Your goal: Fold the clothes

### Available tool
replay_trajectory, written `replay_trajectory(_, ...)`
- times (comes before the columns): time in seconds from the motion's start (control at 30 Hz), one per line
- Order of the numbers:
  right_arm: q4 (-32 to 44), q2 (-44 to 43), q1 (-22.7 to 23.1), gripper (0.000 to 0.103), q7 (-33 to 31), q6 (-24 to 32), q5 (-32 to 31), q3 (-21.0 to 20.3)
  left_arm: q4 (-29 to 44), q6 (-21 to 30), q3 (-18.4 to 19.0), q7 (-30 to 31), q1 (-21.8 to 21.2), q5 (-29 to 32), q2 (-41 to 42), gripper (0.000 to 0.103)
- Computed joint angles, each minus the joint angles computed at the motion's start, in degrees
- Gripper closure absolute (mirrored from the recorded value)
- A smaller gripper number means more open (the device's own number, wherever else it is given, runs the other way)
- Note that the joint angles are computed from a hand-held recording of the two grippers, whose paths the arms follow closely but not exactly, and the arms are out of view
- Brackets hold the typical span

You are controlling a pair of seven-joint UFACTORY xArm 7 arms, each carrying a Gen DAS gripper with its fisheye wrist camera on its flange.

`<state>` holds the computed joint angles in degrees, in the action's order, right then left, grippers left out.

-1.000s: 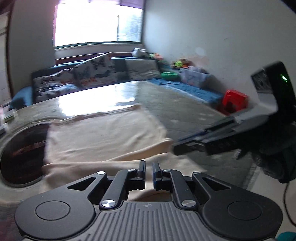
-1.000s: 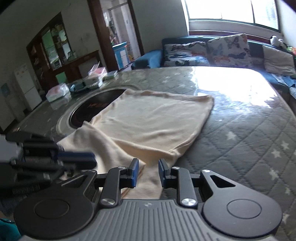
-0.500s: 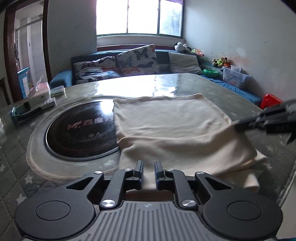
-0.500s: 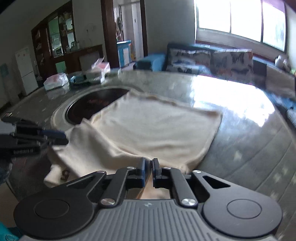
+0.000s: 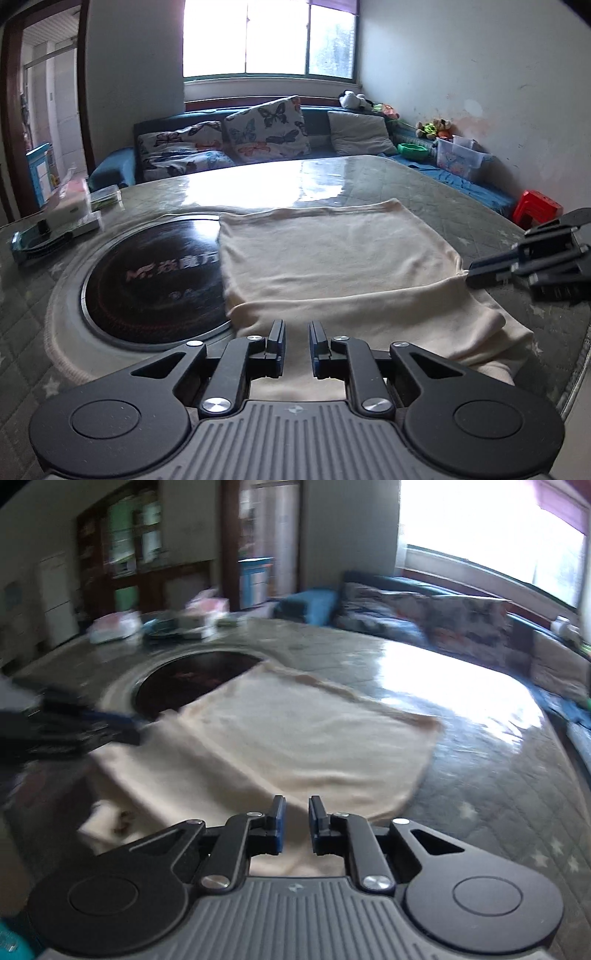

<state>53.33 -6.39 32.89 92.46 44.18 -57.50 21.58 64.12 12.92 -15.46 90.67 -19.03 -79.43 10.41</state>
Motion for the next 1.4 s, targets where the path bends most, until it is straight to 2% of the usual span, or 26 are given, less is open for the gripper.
replay_trajectory(0.1, 0.2, 1.3, 0.4, 0.089, -3.4, -3.3, 0.8, -0.3, 0.0, 0.1, -0.3, 0.0, -0.3, 1.2, 0.6, 0.088)
replay_trajectory(0.23, 0.3, 2.8, 1.6, 0.088, -5.0, -3.1, 2.1, -0.2, -0.9, 0.0, -0.6, 0.3, -0.3, 2.4, 0.9, 0.088)
replay_trajectory(0.4, -0.4, 1.8, 2.4, 0.086, -4.6, -2.6, 1.2, -0.3, -1.7, 1.7, -1.1, 2.4, 0.0, 1.3, -0.4, 0.088)
replay_trajectory(0.5, 0.6, 1.7, 1.7, 0.085, -4.2, -1.2, -0.9, -0.5, -1.9, 3.4, -0.9, 3.6, -0.7, 0.7, -1.0, 0.088)
replay_trajectory(0.67, 1.6, 3.3, 0.2, 0.085, -2.7, -2.1, -4.0, -2.0, -2.4, 5.2, -0.9, 4.7, -2.1, 1.2, -1.1, 0.088)
replay_trajectory(0.87, 0.6, 3.4, 0.3, 0.085, -2.2, -2.9, -3.2, -2.8, -3.6, 5.8, -1.1, 8.3, -3.2, -0.2, -1.3, 0.088)
replay_trajectory(0.93, 0.3, 2.6, 0.8, 0.083, -2.7, -3.0, -3.1, -2.2, -3.4, 6.2, -0.7, 7.7, -3.4, 0.3, -1.2, 0.088)
replay_trajectory(1.0, 0.3, 2.2, 1.3, 0.076, -4.4, -3.0, -2.5, -1.5, -3.3, 6.6, -0.5, 7.0, -3.3, 0.8, -1.1, 0.087)
replay_trajectory(1.07, 0.3, 2.5, 1.8, 0.076, -5.8, -3.3, -1.4, -1.0, -3.5, 6.8, -0.4, 7.3, -3.1, 0.6, -1.5, 0.087)
replay_trajectory(1.17, 0.2, 3.3, 2.5, 0.076, -5.8, -2.7, -0.4, -0.7, -4.6, 7.5, 0.3, 9.6, -2.4, -0.7, -3.3, 0.085)
replay_trajectory(1.23, 0.0, 3.1, 3.1, 0.076, -4.6, -1.9, -1.0, -0.5, -5.7, 8.4, 1.2, 11.7, -1.8, -1.9, -5.1, 0.075)
replay_trajectory(1.4, -0.6, 2.6, 3.5, 0.076, -3.5, -1.6, -1.1, -0.2, -9.4, 10.4, 4.3, 19.1, -0.4, -2.0, -9.6, 0.074)
